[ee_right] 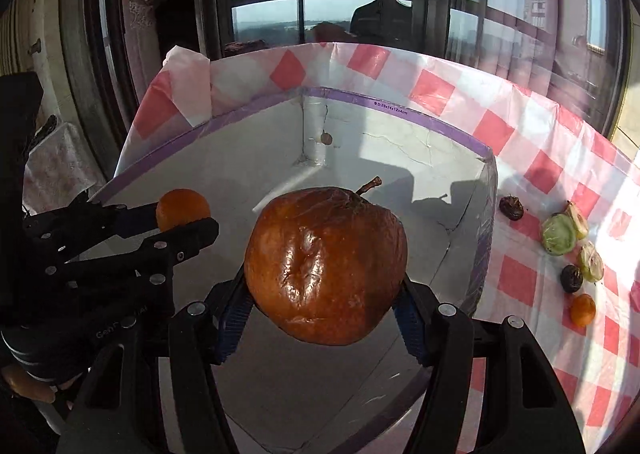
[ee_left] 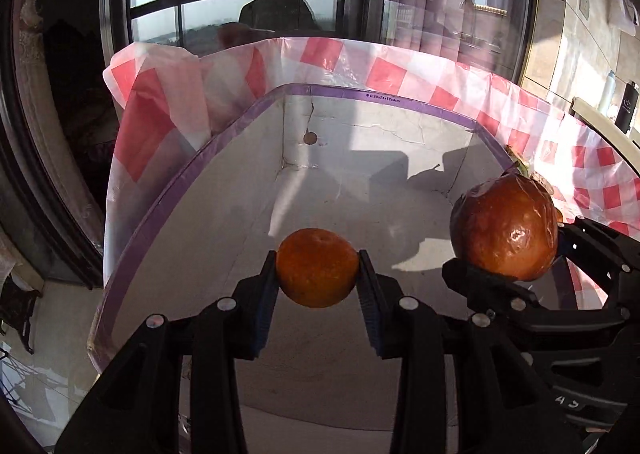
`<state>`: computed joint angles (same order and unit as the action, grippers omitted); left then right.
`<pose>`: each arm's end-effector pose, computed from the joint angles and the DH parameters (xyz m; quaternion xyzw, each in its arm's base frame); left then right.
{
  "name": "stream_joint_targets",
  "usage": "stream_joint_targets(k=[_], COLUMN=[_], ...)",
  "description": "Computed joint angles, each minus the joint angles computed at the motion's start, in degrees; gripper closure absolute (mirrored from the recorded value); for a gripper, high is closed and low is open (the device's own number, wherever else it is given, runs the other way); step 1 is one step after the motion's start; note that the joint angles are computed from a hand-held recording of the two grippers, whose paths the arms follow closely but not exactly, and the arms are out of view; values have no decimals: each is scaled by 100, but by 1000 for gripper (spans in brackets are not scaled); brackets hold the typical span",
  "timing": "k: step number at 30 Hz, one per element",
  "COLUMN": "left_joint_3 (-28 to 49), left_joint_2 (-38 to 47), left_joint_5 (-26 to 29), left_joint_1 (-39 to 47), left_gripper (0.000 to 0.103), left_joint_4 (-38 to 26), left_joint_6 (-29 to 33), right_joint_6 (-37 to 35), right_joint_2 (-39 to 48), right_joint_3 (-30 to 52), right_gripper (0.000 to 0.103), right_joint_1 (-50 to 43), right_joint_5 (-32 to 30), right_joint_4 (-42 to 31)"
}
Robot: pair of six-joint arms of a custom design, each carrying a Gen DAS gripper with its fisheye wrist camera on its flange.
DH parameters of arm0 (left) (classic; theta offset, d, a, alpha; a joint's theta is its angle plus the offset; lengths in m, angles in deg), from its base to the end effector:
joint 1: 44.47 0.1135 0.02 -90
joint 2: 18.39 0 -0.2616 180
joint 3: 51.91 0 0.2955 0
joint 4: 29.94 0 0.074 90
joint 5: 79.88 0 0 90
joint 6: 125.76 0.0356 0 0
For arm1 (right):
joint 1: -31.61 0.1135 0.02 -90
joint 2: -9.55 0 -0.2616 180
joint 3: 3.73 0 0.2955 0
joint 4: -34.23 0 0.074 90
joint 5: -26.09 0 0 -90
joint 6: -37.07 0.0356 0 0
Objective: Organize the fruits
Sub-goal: 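Open the right gripper to drop the pear while the left releases the orange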
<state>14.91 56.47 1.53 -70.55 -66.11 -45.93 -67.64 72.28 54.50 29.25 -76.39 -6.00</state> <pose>0.2920 -0.1370 0.2485 0.0983 0.9138 -0.0551 0.3902 0.2721 -0.0035 0.2463 -0.1403 0.9077 0.0424 0.3932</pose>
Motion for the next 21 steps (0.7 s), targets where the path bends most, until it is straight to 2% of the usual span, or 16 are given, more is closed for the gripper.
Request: stream_joint_targets(k=[4, 11, 14, 21], left_joint_3=[582, 855, 967, 1017], left_joint_2=[614, 874, 960, 986], left_joint_5=[359, 401, 581, 684], left_joint_1=[183, 195, 241, 282], left_gripper=[66, 65, 65, 65], left_joint_4=[-730, -1179, -1332, -1401], left_joint_6=[292, 531, 561, 341], right_joint_6=[-291, -455, -512, -483], right_joint_2=[644, 1144, 1227, 1329], right_joint_3=[533, 952, 1064, 1117], right_gripper=[40, 39, 36, 34], right_joint_1=[261, 757, 765, 674], right_joint_5=[632, 1632, 1662, 1423], right_joint_4=[-604, -1174, -1389, -1235])
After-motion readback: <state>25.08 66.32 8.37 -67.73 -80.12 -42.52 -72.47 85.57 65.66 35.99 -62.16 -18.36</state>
